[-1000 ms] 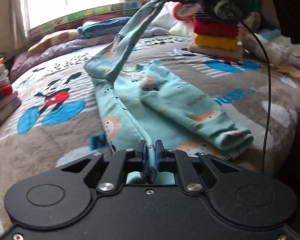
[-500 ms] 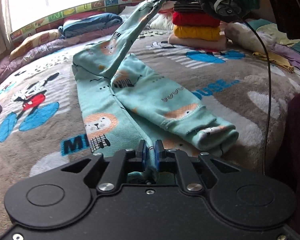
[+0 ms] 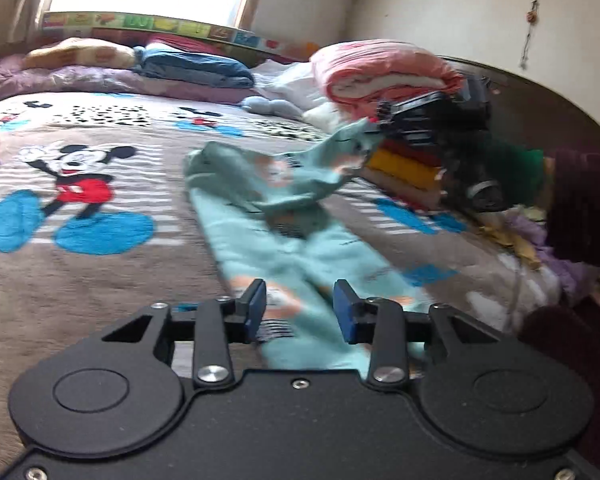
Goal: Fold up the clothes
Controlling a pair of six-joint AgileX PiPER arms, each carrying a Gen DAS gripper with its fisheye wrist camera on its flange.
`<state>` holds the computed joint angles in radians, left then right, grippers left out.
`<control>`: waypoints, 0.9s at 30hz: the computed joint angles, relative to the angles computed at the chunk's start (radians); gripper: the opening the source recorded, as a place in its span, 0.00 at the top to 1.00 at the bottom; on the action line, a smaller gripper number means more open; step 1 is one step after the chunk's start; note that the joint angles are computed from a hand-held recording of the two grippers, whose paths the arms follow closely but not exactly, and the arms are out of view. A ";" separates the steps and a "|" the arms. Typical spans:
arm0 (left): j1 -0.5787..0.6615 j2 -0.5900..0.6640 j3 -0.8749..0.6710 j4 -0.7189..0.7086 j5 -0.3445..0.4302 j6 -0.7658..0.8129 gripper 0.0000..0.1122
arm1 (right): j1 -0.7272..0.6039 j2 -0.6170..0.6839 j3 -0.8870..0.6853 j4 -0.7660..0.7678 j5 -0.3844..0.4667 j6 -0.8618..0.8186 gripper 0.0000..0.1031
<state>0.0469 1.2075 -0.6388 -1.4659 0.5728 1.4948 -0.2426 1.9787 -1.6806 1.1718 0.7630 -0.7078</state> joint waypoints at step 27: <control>-0.129 0.575 -0.604 0.197 -0.184 -0.047 0.79 | -0.051 -0.140 0.284 0.350 0.046 -0.446 0.94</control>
